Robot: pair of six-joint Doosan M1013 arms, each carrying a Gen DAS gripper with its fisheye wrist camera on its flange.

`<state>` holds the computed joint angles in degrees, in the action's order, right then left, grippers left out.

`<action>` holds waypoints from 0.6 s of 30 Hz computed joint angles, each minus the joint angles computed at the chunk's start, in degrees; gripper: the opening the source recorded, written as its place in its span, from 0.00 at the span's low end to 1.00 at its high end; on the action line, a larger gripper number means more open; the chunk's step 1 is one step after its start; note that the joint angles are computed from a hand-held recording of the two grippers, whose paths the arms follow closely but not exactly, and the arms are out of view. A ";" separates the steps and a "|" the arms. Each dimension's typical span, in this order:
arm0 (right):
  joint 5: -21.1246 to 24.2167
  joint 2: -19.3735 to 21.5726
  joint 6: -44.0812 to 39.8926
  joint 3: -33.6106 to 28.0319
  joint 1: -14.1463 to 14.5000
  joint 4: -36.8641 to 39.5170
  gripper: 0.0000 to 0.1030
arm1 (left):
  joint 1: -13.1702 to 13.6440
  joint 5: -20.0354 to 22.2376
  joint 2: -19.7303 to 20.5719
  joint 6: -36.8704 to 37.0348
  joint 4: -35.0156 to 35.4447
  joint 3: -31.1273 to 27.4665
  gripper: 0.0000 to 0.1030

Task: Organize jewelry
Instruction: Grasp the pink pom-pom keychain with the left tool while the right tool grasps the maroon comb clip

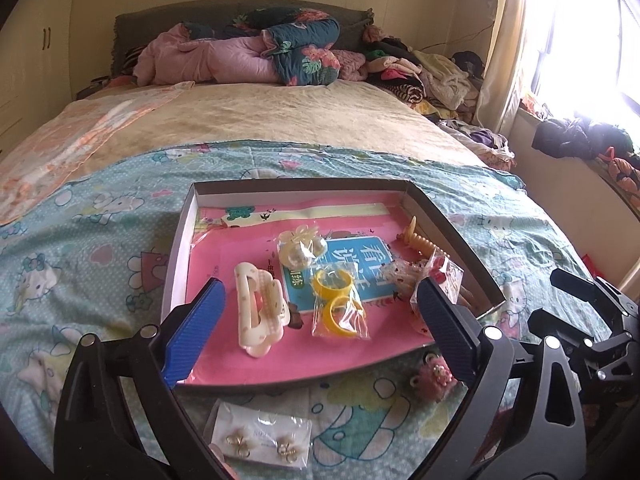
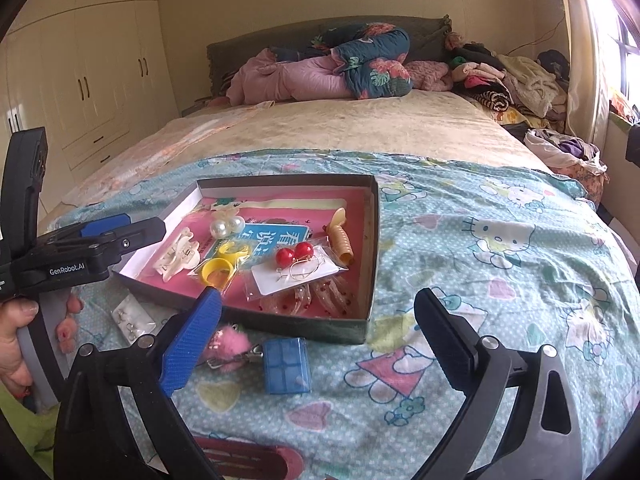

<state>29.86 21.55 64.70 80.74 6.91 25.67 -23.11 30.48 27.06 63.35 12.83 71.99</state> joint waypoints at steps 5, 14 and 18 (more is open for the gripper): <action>-0.05 -1.34 -1.71 1.75 -0.12 1.09 0.92 | -0.32 -1.00 -1.34 -0.72 1.06 2.27 0.86; 0.38 -3.29 -2.66 4.97 -0.22 2.25 0.92 | -1.19 -2.24 -3.03 -1.23 3.02 5.33 0.86; 0.19 -4.00 -2.81 6.19 -0.11 2.33 0.92 | -1.54 -3.06 -3.51 -1.88 4.10 6.31 0.86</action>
